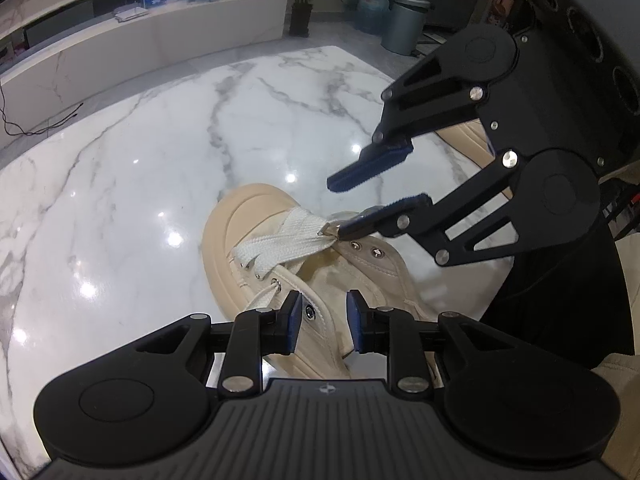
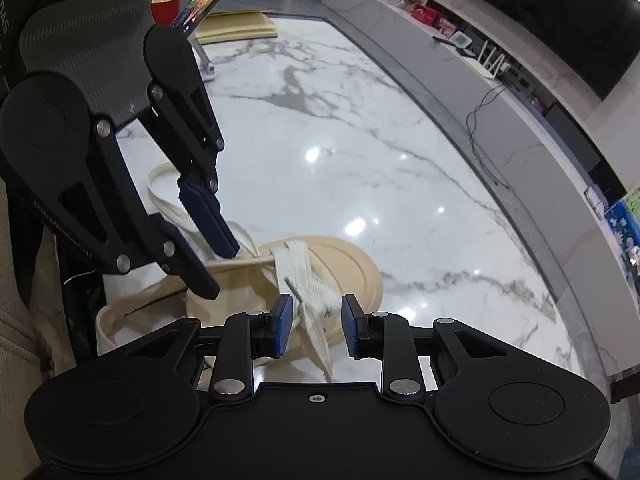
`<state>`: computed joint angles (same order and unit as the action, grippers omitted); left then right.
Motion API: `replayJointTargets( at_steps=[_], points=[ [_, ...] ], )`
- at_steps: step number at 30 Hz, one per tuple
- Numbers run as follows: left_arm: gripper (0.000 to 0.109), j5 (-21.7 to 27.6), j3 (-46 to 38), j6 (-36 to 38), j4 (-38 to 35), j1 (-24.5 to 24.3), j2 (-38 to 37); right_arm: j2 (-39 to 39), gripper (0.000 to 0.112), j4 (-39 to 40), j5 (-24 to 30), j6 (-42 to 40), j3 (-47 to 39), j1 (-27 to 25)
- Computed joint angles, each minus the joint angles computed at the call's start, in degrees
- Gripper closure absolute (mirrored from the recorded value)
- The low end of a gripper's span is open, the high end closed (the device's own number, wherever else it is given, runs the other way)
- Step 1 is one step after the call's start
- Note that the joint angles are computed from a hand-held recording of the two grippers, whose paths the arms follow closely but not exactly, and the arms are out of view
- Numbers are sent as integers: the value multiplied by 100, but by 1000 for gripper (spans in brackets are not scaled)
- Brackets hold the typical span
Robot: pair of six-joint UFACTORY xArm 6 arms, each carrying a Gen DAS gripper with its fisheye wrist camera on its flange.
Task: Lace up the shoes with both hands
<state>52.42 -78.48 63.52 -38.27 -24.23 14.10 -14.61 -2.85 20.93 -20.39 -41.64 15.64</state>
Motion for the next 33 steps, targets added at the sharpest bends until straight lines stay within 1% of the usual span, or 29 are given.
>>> replayJointTargets(
  at_steps=[2, 4, 5, 6, 8, 10, 14, 18, 23, 26, 33],
  points=[
    [89, 4, -15, -40, 23, -2, 16, 56, 89, 137, -28, -76, -7, -10],
    [91, 1, -30, -87, 61, -4, 31, 102, 96, 266, -38, -150, -20, -22],
    [92, 3, -39, -116, 94, 1, 39, 137, 105, 428, -32, -234, -40, -30],
    [93, 42, -55, -123, 88, 15, 44, 151, 107, 639, -2, -337, -55, -33],
    [94, 64, -53, -123, 93, 31, 38, 138, 108, 746, 4, -347, -44, -37],
    [94, 74, -61, -132, 91, 42, 42, 118, 110, 690, -22, -282, -22, -19],
    [94, 109, -58, -176, 52, 90, 39, 3, 110, 550, -238, -77, 70, 42],
    [94, 120, -78, -237, 11, 129, 62, -131, 110, 1045, -425, -315, 149, 161],
    [94, 68, -50, -307, 39, 159, 56, -43, 110, 1464, -474, -551, 146, 329],
    [94, 58, -59, -351, 64, 182, 71, 86, 110, 1409, -435, -455, 96, 369],
    [94, 73, -59, -348, 15, 203, 77, 379, 110, 812, -247, -74, -113, 391]
  ],
)
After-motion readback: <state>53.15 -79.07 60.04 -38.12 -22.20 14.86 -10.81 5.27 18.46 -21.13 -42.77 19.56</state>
